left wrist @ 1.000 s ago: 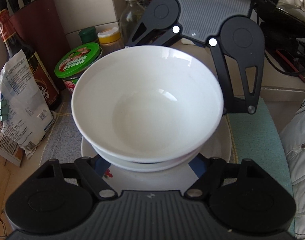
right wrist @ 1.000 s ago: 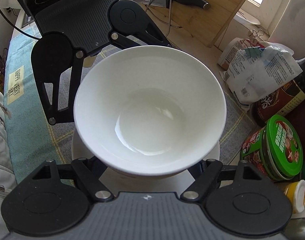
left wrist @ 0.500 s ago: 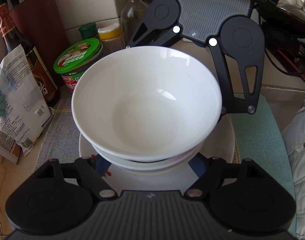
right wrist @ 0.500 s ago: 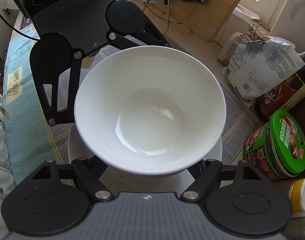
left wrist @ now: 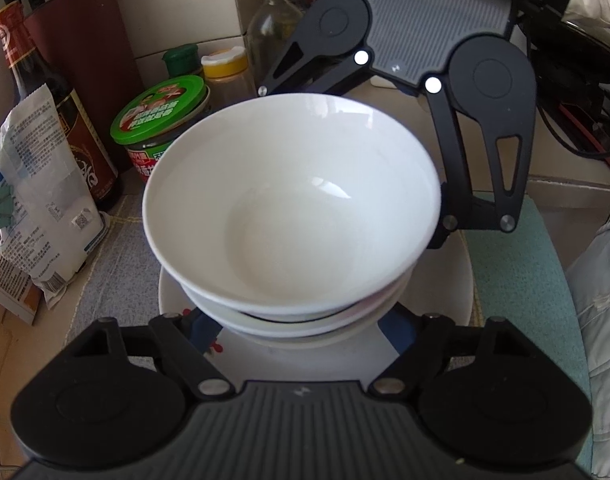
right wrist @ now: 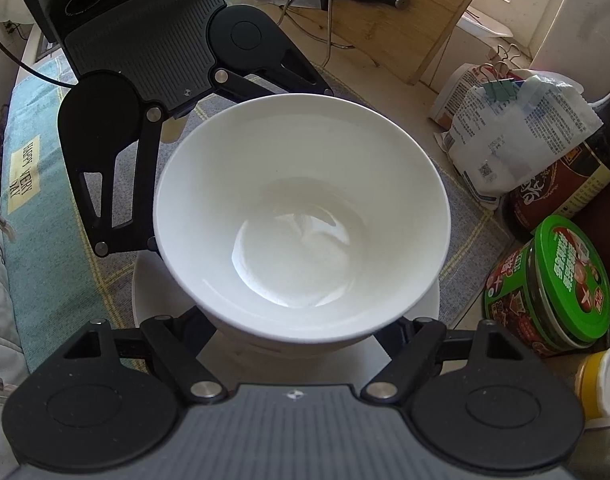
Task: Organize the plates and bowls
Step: 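Lift the bowl stack with both tools and carry it over the plate stack, then lower the bowl stack onto the fruit-print plates and open both tools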
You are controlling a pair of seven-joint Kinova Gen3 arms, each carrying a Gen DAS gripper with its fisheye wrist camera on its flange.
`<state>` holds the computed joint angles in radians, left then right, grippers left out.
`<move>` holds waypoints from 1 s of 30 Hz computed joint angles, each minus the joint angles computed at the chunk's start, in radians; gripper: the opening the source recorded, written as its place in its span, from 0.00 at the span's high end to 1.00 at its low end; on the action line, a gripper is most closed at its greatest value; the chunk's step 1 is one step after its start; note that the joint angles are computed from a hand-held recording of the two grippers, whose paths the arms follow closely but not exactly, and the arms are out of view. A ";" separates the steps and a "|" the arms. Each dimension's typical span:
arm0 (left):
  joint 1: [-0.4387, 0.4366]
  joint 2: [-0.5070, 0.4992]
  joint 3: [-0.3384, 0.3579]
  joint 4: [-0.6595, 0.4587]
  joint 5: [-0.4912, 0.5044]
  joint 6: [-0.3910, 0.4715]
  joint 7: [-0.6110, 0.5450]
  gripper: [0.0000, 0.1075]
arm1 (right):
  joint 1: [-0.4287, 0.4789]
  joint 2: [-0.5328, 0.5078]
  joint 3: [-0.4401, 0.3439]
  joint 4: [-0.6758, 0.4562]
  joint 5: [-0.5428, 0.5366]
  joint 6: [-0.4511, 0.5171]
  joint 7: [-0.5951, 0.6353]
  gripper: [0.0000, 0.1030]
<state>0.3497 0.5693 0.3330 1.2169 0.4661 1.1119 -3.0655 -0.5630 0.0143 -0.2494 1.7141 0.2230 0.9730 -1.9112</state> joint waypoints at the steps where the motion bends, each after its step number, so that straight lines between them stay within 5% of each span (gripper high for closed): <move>1: -0.004 -0.006 0.002 0.013 0.006 -0.013 -0.009 0.22 | -0.006 0.001 -0.005 -0.001 0.016 0.005 -0.014 0.14; 3: -0.019 -0.034 0.012 0.071 0.028 -0.078 -0.051 0.16 | 0.006 -0.004 -0.029 0.003 0.042 0.003 -0.044 0.01; 6: -0.041 -0.057 0.021 0.108 0.061 -0.101 -0.069 0.13 | 0.128 -0.023 -0.138 0.017 0.031 -0.033 -0.057 0.01; 11: 0.049 -0.145 -0.182 0.214 0.237 -0.156 -0.153 0.10 | 0.165 -0.032 -0.206 0.022 0.066 -0.013 -0.071 0.00; 16: 0.172 -0.247 -0.413 0.369 0.412 -0.222 -0.233 0.10 | 0.016 -0.053 -0.092 0.036 0.087 0.010 -0.093 0.00; 18: 0.178 -0.286 -0.450 0.442 0.494 -0.256 -0.289 0.10 | -0.058 -0.054 -0.041 0.025 0.109 0.050 -0.118 0.00; 24: -0.070 -0.389 -0.280 0.629 0.738 -0.288 -0.458 0.05 | -0.335 -0.003 0.063 -0.087 0.265 0.287 -0.335 0.00; 30: -0.330 -0.477 -0.089 0.800 0.982 -0.331 -0.595 0.05 | -0.613 0.167 0.224 -0.279 0.334 0.531 -0.567 0.00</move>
